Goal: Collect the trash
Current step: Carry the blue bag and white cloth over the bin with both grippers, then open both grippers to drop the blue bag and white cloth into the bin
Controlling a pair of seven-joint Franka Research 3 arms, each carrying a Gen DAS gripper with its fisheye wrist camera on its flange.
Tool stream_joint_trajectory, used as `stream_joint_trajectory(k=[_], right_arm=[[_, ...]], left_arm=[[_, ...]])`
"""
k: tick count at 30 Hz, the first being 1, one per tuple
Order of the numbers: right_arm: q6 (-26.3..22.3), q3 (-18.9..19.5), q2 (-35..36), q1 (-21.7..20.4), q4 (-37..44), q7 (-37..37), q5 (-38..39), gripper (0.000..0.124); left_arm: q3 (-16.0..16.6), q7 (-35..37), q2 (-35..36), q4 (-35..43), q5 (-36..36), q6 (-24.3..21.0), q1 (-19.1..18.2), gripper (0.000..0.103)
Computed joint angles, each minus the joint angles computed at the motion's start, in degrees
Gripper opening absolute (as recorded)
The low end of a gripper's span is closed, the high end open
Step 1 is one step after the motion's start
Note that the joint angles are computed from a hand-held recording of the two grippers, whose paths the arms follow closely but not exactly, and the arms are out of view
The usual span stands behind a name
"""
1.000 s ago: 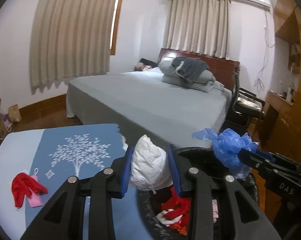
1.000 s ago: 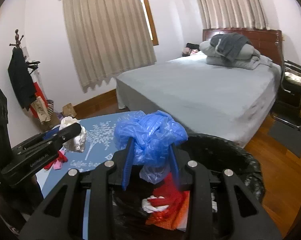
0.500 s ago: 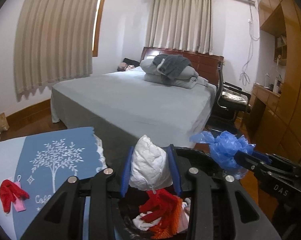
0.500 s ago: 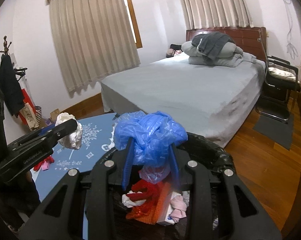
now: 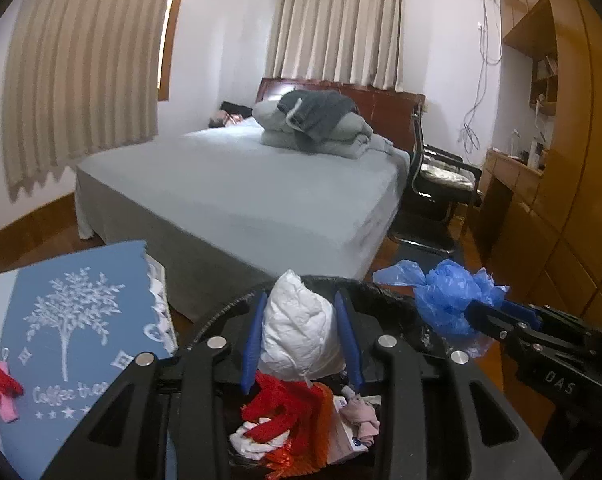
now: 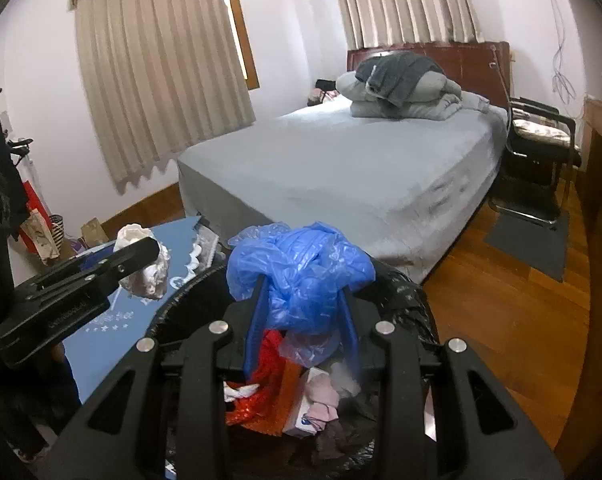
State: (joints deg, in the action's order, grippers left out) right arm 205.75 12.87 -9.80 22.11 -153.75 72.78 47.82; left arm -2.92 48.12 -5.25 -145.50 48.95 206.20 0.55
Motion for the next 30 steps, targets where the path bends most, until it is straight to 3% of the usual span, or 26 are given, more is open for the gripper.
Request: stream_joint_trajectory(k=[9,12,14,19,21,26,30], right_arm=[[-1.15,-1.34,3.14,-0.80,1.32,-0.85,0.30,0.033],[-1.44,-1.17,4.05,-0.89,2.13,-2.82,2.48,0.037],[-1.60,-1.37,4.58,-0.73,2.51,-3.72,3.75,0.043],[-1.14,-1.55,5.20,-0.06,3.24,-5.95,6.95,0.067],[-0.70,-1.33,5.54,0.22,3.97,-8.15,9.37,0.087],[-0.30,-1.12,5.86,1.66,5.84,-12.90,14.82,0.095],[-0.71,-1.13,6.24,2.70,7.57,-14.59,16.49,0.096]], left_arm=[[-1.54,-2.60,5.31,3.77,3.97,-0.98,0.47,0.036],[-1.86,-7.63,6.78,5.85,9.36,-0.53,1.51,0.043],[-2.04,-10.98,7.48,7.12,12.79,-0.17,2.37,0.055],[-1.83,-7.83,6.56,5.61,8.59,0.09,3.18,0.069],[-1.51,-6.09,5.80,4.69,6.23,-0.12,3.49,0.077],[-0.67,1.75,3.00,1.03,-2.80,-1.08,3.96,0.092],[-0.08,9.16,0.31,-2.64,-10.24,-1.41,5.03,0.095]])
